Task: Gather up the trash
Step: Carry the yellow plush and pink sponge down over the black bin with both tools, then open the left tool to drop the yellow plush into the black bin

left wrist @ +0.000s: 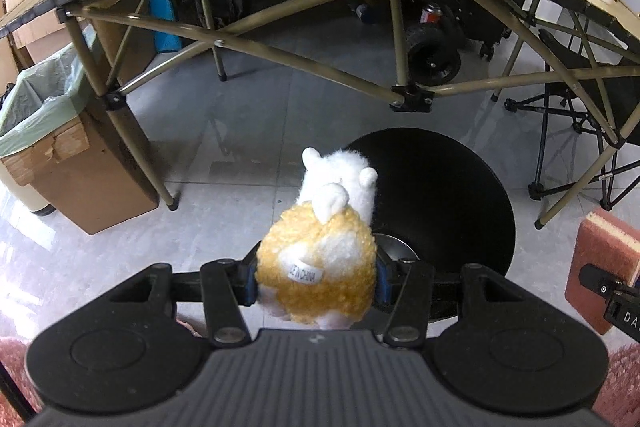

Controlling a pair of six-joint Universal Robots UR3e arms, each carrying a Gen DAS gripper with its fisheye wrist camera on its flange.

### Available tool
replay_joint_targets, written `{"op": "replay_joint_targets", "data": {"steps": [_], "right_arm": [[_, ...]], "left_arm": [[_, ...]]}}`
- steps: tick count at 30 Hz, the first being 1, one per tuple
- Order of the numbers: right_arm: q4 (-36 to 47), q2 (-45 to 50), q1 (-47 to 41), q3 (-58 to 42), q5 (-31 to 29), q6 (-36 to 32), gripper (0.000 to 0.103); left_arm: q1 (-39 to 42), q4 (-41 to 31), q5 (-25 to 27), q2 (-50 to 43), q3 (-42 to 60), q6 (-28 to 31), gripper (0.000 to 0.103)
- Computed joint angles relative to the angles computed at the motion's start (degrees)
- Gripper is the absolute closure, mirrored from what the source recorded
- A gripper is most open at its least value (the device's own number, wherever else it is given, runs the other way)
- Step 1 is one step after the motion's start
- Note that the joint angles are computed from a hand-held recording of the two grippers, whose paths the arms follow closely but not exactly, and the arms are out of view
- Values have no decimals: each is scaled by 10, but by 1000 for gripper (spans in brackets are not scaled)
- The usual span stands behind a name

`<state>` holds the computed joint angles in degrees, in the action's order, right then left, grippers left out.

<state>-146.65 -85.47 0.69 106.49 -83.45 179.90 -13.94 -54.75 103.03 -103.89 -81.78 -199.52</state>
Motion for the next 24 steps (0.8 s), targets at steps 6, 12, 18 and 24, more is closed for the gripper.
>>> {"op": "replay_joint_targets", "data": {"steps": [6,12,18,24], "right_arm": [[4,6,-9,1,-1,1,63],[6,7,-19,6,-5,-2,63],[8,8,-30,11,-4,-4,63],[8,11,-28,9,-6,-7,63]], "left_arm": [[-12,-18,-11,-46,62,-2,51],[-28,-40,-20,-91,122,-3,51],[-42,-66,-26,-137,186,-6,51],[-51,-99,-34,-178,246,-14,51]]}}
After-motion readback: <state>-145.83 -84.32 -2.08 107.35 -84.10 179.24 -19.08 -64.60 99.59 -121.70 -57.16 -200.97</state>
